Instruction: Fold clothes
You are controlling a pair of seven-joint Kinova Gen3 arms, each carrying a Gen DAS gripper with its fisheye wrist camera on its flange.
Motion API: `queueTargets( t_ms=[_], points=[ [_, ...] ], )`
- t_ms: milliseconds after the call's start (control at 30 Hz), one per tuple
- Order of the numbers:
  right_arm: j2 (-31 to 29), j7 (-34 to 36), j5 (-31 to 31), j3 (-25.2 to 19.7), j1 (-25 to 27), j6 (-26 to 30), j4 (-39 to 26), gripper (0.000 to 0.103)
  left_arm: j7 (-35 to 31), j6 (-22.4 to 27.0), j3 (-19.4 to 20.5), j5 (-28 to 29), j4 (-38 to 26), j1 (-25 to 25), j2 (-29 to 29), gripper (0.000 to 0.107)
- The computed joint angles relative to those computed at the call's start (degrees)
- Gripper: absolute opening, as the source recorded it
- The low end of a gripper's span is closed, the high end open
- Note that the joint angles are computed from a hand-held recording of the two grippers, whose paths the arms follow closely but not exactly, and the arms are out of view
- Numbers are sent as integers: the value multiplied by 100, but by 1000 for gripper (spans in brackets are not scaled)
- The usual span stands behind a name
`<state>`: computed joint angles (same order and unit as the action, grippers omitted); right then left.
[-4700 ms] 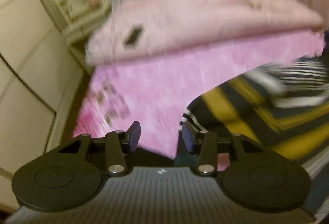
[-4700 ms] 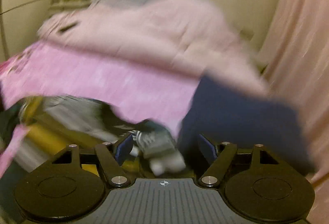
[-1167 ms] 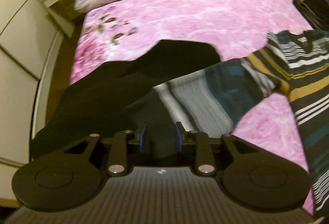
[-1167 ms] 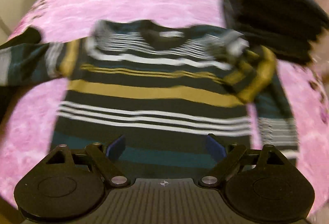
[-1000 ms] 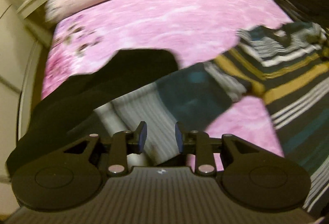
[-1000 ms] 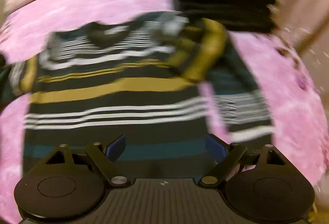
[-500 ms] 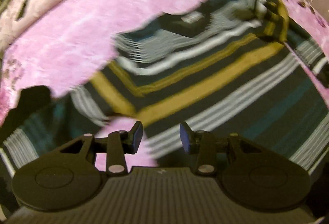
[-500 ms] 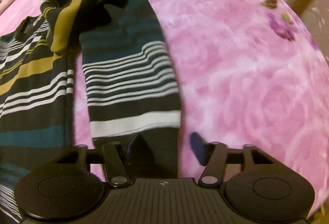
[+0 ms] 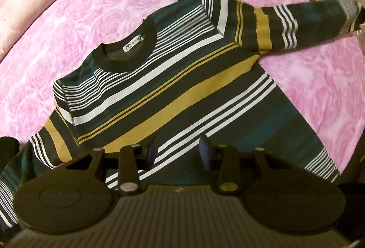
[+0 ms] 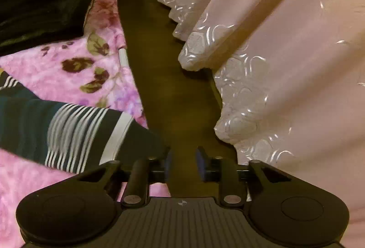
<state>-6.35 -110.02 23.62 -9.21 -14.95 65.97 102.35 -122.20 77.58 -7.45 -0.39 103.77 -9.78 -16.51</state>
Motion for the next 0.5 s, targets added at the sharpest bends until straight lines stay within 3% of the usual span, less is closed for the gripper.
queueTargets(
  t_ms=[33, 67, 200, 333, 400, 500],
  points=[
    [-58, 60, -157, 91, -67, -29, 7, 64, 65, -20, 36, -10, 18, -4, 12, 34],
    [-108, 116, -390, 254, -241, -123, 43, 70, 86, 7, 40, -22, 40, -4, 1, 34],
    [-81, -23, -1322, 828, -1303, -487, 207, 71, 162, 148, 16, -96, 220, -24, -143, 38],
    [183, 675, -2254, 1443, -2273, -1111, 233, 71, 264, 197, -48, -173, 416, -84, -253, 39],
    [373, 1141, -2696, 1362, -2306, -1547, 255, 71, 286, 202, -79, -245, 495, -113, -320, 40],
    [581, 1480, -2763, 631, -1688, -1886, 172, 71, 316, 246, -186, -296, 571, -184, -419, 41]
  ],
)
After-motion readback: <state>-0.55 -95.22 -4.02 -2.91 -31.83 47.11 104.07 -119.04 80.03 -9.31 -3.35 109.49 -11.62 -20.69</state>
